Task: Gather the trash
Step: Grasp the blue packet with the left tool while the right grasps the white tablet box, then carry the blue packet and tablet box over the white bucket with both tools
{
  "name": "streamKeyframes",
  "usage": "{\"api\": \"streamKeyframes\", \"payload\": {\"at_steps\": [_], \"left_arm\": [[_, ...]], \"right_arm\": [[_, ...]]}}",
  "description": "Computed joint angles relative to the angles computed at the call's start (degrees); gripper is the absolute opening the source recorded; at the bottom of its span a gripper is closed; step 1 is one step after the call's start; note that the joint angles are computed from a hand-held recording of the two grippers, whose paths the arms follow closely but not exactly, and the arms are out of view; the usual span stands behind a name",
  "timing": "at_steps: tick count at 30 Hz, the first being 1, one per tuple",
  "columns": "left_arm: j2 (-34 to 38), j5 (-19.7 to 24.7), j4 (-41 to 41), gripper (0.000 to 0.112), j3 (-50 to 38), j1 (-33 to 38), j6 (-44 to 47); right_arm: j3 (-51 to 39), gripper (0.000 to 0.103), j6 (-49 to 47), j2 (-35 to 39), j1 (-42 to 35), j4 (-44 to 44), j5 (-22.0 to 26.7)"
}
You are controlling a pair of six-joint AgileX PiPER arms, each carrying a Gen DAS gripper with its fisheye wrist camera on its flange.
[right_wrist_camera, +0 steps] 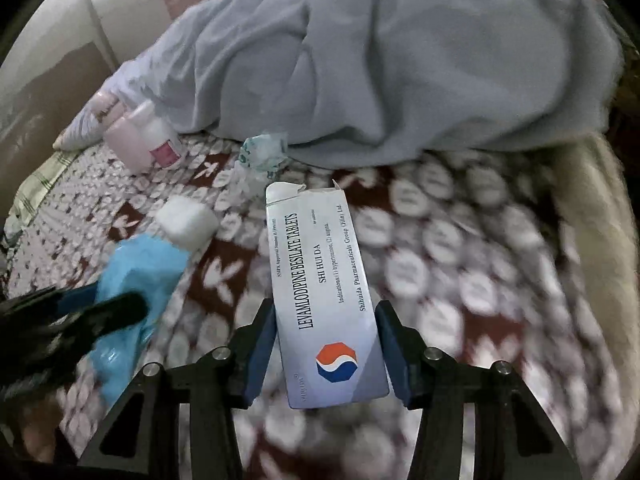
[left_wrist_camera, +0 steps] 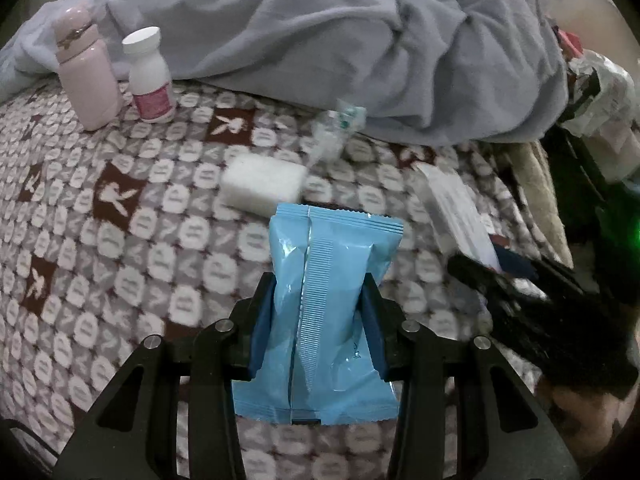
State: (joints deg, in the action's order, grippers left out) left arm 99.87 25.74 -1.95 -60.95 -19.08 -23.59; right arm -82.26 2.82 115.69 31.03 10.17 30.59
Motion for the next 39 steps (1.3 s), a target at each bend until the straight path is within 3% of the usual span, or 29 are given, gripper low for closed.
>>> {"api": "streamKeyframes", "payload": {"at_steps": [3, 7, 12, 17, 21, 27, 33, 39], "left_arm": [[-1.19, -0.15, 2.18, 0.039, 1.55, -2.47, -3.37], [-1.34, -0.83, 3.78, 0.039, 3.82, -6.1, -7.87], [-2.84, -2.19, 5.11, 0.039, 6.81, -8.63, -12.22], [-4.49, -1.34, 13.82, 0.039, 7.99, -11.61, -21.14], [-5.57, -1.4, 13.65, 0.039, 8.64, -11.93, -21.56], [-7.57, -0.21, 14.09, 0.039, 7.87, -13.42, -20.38], [-5.75, 1.59, 11.92, 0.039, 6.08, -15.2, -17.08], [-3.29, 2.95, 13.77, 0.039, 2.71, -18.66, -18.85]], "right_arm": [[9.41, 0.048, 2.67, -7.54, 0.2, -4.57, -0.53], [18.69, 0.048, 2.12, -13.57, -1.32, -3.51, -0.59], [24.18, 0.048, 2.27, -16.59, -2.69, -5.24, -1.45], [26.67, 0.048, 3.49, -19.57, -3.02, -4.93, -1.9], [29.46, 0.048, 9.49, -22.02, -1.45, -8.16, -3.21], [35.94, 0.048, 11.58, -29.83, -2.84, -5.72, -6.42], [41.53, 0.048, 20.49, -36.98, -1.81, -8.25, -10.54], [43.15, 0.048, 28.86, -40.79, -0.35, -15.65, -9.24]]}}
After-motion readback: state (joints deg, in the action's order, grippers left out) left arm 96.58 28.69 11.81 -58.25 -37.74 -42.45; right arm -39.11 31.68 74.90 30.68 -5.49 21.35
